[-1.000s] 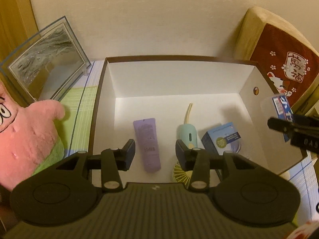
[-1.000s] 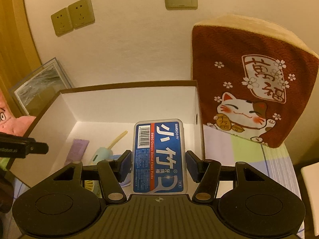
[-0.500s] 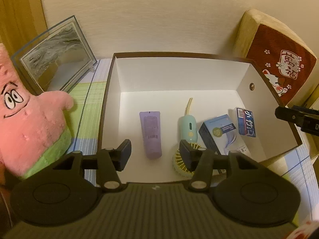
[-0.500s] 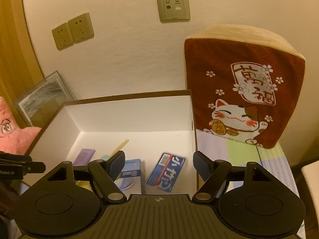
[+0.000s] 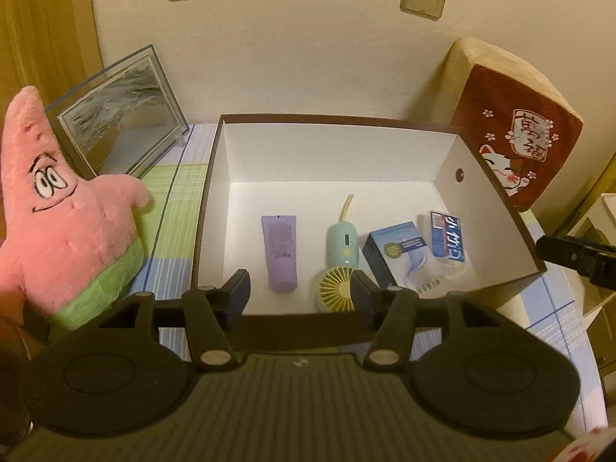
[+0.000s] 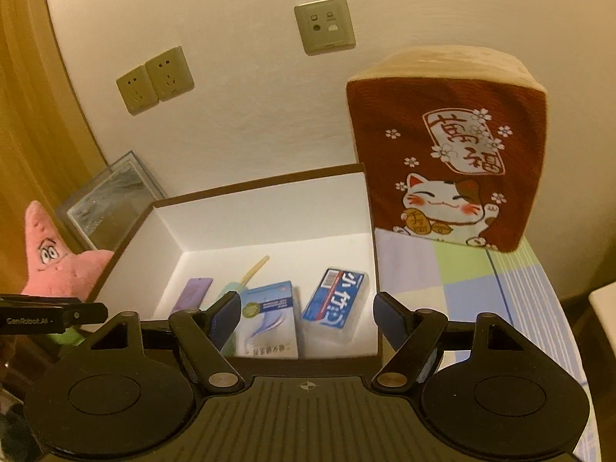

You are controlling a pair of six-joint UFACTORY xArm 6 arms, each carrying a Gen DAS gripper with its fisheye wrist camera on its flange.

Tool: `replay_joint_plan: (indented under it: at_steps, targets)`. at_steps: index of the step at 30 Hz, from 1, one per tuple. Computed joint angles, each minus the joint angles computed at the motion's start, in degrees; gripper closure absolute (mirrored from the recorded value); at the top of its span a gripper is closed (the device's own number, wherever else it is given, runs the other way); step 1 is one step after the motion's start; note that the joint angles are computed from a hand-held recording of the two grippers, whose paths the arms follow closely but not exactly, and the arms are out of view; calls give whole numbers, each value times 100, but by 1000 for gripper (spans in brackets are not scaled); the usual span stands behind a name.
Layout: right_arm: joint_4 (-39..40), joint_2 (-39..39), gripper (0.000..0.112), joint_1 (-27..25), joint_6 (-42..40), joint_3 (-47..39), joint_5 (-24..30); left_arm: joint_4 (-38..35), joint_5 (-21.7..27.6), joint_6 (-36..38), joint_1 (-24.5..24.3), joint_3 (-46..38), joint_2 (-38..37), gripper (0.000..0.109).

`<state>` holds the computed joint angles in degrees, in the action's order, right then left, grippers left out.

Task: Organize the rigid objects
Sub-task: 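Open both tools and withdraw them from the box back over the table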

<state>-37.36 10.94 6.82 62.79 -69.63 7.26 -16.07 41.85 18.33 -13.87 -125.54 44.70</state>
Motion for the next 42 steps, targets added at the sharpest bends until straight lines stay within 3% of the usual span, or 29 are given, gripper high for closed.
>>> replay_joint_plan:
  at_steps: [6,19,42]
  targets:
    - [59,-449,37,80,235,489,-243,-206,-404,164,-20,1129,-756,52]
    - [688,-1399,37,406,-41,1542,-227,-616,-942,577,-51,3180,-2204,52]
    - [921,-2626,37,977,117,2933,120,-787,-1188,741,-32,5445,-3751,52]
